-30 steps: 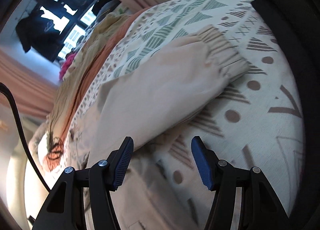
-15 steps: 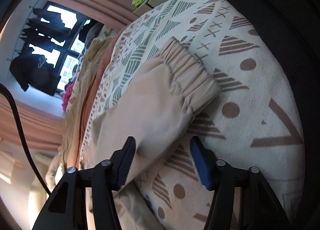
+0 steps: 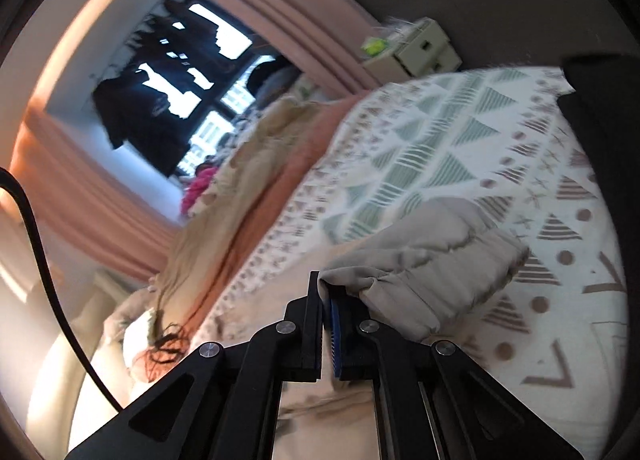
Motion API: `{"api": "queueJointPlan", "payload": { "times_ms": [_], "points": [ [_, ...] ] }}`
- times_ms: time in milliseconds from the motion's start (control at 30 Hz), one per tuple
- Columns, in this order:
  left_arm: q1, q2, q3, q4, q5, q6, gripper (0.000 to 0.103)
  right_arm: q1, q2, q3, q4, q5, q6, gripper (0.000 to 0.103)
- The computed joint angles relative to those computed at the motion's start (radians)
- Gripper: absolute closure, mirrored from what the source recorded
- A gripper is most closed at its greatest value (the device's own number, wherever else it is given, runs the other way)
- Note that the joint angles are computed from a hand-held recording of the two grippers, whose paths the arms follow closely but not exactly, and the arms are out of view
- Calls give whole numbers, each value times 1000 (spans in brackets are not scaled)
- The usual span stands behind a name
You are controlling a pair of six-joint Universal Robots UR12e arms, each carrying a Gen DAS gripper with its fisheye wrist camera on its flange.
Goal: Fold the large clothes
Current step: 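Grasp the sleeve cuff with the right gripper and lift it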
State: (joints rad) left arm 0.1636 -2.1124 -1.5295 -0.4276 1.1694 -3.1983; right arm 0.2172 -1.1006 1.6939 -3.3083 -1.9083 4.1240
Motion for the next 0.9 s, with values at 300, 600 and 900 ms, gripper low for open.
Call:
{"api": "queueJointPlan", "payload": {
  "times_ms": [300, 600, 900],
  "points": [
    [63, 16, -14, 10, -73, -38, 11, 96, 92, -198, -19, -11, -163, 98],
    [125, 14, -9, 20, -118, -81, 11, 173, 231, -423, 120, 32, -232, 98],
    [177, -1, 5, 22, -169, -172, 11, 201, 371, -657, 484, 176, -275, 92]
  ]
}}
